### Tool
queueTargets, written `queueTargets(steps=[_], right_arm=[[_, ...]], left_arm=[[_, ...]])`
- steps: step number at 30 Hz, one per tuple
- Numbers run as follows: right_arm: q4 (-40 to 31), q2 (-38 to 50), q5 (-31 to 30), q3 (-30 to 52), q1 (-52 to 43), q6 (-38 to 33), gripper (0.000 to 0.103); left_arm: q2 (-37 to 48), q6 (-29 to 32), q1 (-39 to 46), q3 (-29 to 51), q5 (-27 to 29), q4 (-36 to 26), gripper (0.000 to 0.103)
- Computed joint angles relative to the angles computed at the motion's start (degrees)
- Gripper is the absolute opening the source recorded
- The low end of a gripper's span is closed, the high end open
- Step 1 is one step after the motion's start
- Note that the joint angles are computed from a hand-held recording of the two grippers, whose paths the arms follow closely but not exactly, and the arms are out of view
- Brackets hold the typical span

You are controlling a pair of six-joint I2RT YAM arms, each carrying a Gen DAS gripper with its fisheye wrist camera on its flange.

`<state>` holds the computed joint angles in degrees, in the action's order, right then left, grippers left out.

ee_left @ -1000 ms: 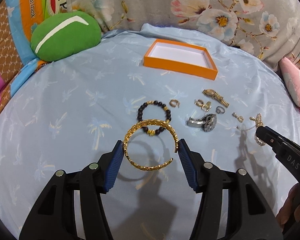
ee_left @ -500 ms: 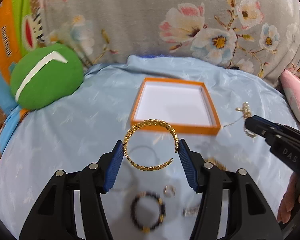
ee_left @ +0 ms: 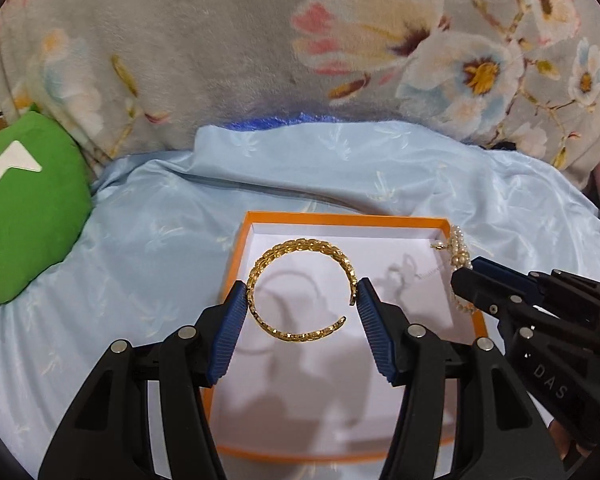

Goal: Organize jewelry
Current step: 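Carry bangle and pearls into the orange box and open both tools, then move the left tool to the black bead bracelet while the right tool reaches the gold watch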

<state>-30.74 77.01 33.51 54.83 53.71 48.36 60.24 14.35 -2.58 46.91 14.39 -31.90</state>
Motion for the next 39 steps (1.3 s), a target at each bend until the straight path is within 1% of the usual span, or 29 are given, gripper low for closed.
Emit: queueTargets(steps=[5, 8, 11, 14, 17, 19, 21, 24, 25, 27, 30, 31, 32, 39], right_arm=[[2.8, 3.7, -3.2, 0.2, -4.9, -4.6, 0.014], [3.1, 5.1, -3.9, 0.6, -6.2, -6.1, 0.016], [2.7, 5.4, -2.1, 0.6, -5.8, -6.5, 0.017], [2.6, 4.0, -2.1, -0.2, -5.3, -5.9, 0.017], [1.9, 1.9, -1.6, -1.6, -3.0, -4.2, 0.017], [1.0, 0.0, -1.1, -3.0, -0.1, -1.7, 0.017], [0.3, -2.0, -0.5, -4.6, 3.4, 1.4, 0.017], [-1.9, -2.6, 1.1, -5.0, 8.8, 5.7, 0.017], [-2.7, -2.4, 1.5, -4.8, 10.2, 6.7, 0.017], [-3.9, -1.7, 1.6, -4.4, 11.8, 8.3, 0.017], [-4.0, -1.2, 0.4, -5.4, 11.5, 10.0, 0.017], [-4.1, -1.3, 0.5, -5.8, 11.6, 10.4, 0.015], [-4.6, -1.4, 1.2, -6.0, 11.7, 10.6, 0.012], [-7.7, -3.8, 2.5, -7.1, 10.7, 11.7, 0.011]], left_arm=[[8.8, -2.6, -3.2, 1.4, -3.0, 5.2, 0.054], [11.0, -2.7, -4.1, 1.3, -4.0, 7.0, 0.055], [12.1, -2.8, -4.5, 0.9, -5.4, 8.5, 0.055], [12.3, -3.0, -3.4, 0.6, -4.7, 9.0, 0.058], [10.4, -2.0, -0.9, 0.1, -2.2, 7.4, 0.058], [7.8, -0.5, 2.0, -1.2, 0.1, 6.1, 0.059], [5.3, 1.2, 6.1, -2.4, 3.9, 4.5, 0.064], [3.4, 5.2, 13.2, -3.5, 9.7, 0.1, 0.065], [3.0, 6.8, 15.1, -4.0, 10.7, -1.3, 0.065], [2.2, 9.0, 16.7, -5.3, 11.4, -2.7, 0.065], [1.1, 10.8, 16.9, -7.0, 11.1, -4.2, 0.065], [0.5, 11.1, 16.9, -7.6, 11.3, -4.9, 0.065], [-0.6, 11.1, 16.7, -8.2, 11.2, -5.3, 0.065], [-5.7, 11.3, 15.7, -11.7, 10.4, -7.2, 0.065]])
